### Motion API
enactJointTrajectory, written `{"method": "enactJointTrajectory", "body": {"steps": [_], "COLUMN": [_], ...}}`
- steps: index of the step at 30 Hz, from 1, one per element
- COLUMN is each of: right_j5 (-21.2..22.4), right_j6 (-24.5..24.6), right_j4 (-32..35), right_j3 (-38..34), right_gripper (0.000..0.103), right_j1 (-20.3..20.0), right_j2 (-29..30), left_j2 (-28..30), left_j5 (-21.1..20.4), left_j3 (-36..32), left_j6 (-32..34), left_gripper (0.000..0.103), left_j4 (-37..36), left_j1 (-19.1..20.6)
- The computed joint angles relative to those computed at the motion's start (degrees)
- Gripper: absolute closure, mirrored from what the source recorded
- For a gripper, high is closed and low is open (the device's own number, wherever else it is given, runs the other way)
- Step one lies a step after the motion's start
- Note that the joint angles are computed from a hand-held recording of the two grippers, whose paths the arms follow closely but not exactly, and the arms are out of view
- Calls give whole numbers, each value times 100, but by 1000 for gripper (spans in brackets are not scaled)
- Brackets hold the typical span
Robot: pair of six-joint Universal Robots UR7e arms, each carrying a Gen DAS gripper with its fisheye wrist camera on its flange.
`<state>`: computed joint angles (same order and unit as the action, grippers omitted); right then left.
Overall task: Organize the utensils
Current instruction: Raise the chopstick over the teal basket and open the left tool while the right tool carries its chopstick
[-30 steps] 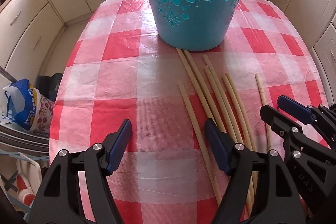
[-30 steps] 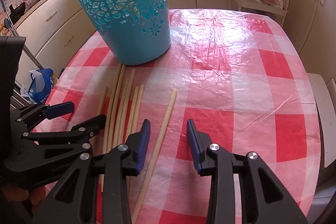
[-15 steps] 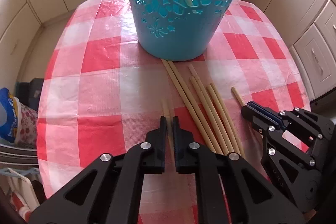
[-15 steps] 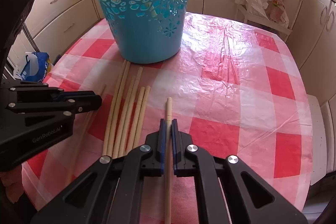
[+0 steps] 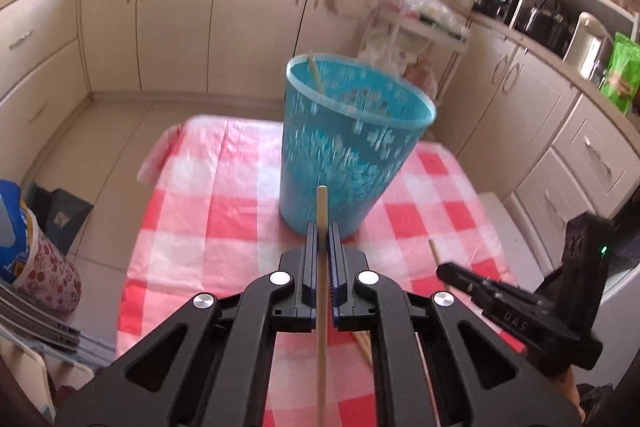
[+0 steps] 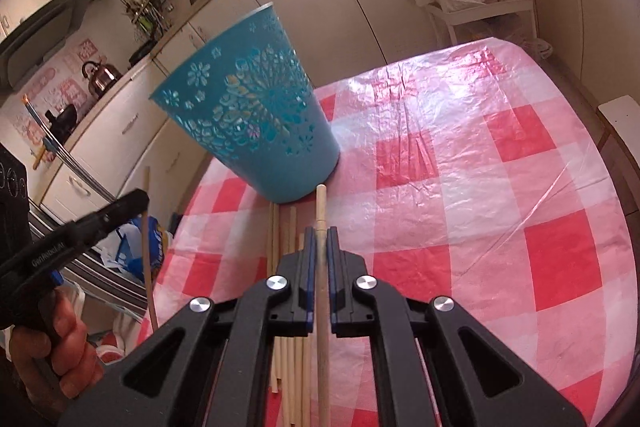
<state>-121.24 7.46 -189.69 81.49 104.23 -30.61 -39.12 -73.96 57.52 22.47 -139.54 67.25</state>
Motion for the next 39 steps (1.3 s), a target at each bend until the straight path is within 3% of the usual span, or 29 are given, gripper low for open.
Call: {"method": "enactJointTrajectory", "body": {"steps": [4, 9, 17, 20, 26, 31, 39], "right_j5": [49, 111, 148, 154, 139, 131, 109], "right_j6": [-183, -279, -312, -355, -396, -418, -533], "right_j4": [-497, -740, -860, -906, -972, -1012, -1268], "right_j3": [49, 87, 67, 39, 2, -45, -20], "right_gripper": [97, 97, 97, 97, 97, 97, 97], "right_j1": [45, 71, 37, 27, 13, 9, 68], "right_j2": [-5, -27, -31, -16, -3, 20, 11], "left_j2": [0, 431, 1336, 1793, 2458, 2587, 2219], "left_j5": [-634, -1174, -1293, -1271, -1037, -818, -366], "left_j3": [-41, -732, -2121, -2890, -3790, -3696, -2755], "left_j6": [269, 200, 160, 65, 114, 456, 791], "left_gripper": [98, 98, 98, 98, 98, 98, 98], "left_j4": [-1115, -1963, -2630, -2497, -2365, -2352, -2444], "left_j1": [-112, -262, -420, -401, -310, -274, -261]}}
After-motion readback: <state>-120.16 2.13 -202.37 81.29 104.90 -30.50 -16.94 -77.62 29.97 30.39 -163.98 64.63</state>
